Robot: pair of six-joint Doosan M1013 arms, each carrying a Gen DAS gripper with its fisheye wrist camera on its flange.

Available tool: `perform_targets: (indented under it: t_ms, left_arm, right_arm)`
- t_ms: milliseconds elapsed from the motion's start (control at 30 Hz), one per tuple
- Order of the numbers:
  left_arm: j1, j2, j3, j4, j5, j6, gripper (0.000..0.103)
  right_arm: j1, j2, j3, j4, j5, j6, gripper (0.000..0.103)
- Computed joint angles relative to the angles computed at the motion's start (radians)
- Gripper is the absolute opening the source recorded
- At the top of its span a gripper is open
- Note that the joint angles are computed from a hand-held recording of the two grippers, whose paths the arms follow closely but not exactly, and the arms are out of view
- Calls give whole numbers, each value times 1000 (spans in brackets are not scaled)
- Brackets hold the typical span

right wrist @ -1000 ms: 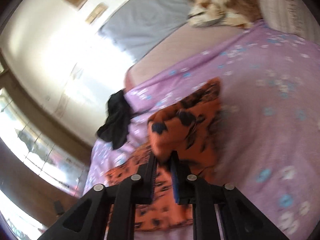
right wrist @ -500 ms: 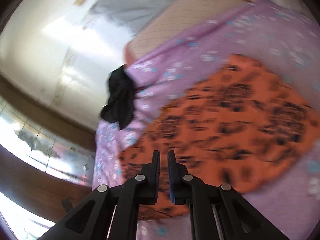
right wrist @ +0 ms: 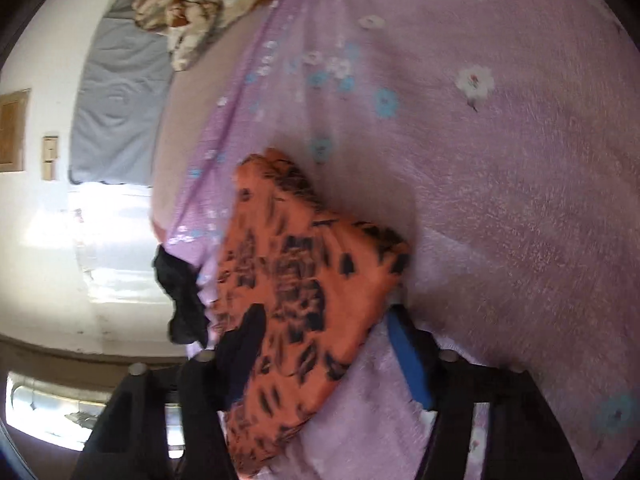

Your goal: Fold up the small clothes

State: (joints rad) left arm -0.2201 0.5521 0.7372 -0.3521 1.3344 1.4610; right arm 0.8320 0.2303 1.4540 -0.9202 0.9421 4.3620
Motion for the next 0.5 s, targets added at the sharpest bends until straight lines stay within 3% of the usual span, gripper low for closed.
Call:
perform_targets:
  t_ms: [233, 300, 333, 400, 500]
  left_arm:
    - [1, 15, -21, -12, 18, -9, 61]
    - [3, 15, -22, -12, 18, -13, 61]
    - [5, 15, -22, -15, 17, -19, 61]
    - [10, 15, -23, -25, 18, -30, 61]
    - [17, 14, -23, -41, 14, -41, 61]
  right_arm:
    - [-52, 32, -7, -87, -38, 0, 54]
    - [-65, 42, -22, -90, -36, -18, 42]
    - [-74, 43, -17, -100, -69, 7, 25]
    - [-71, 49, -27, -115, -63, 42, 23]
    - [-60, 70, -103, -120, -14, -127, 21]
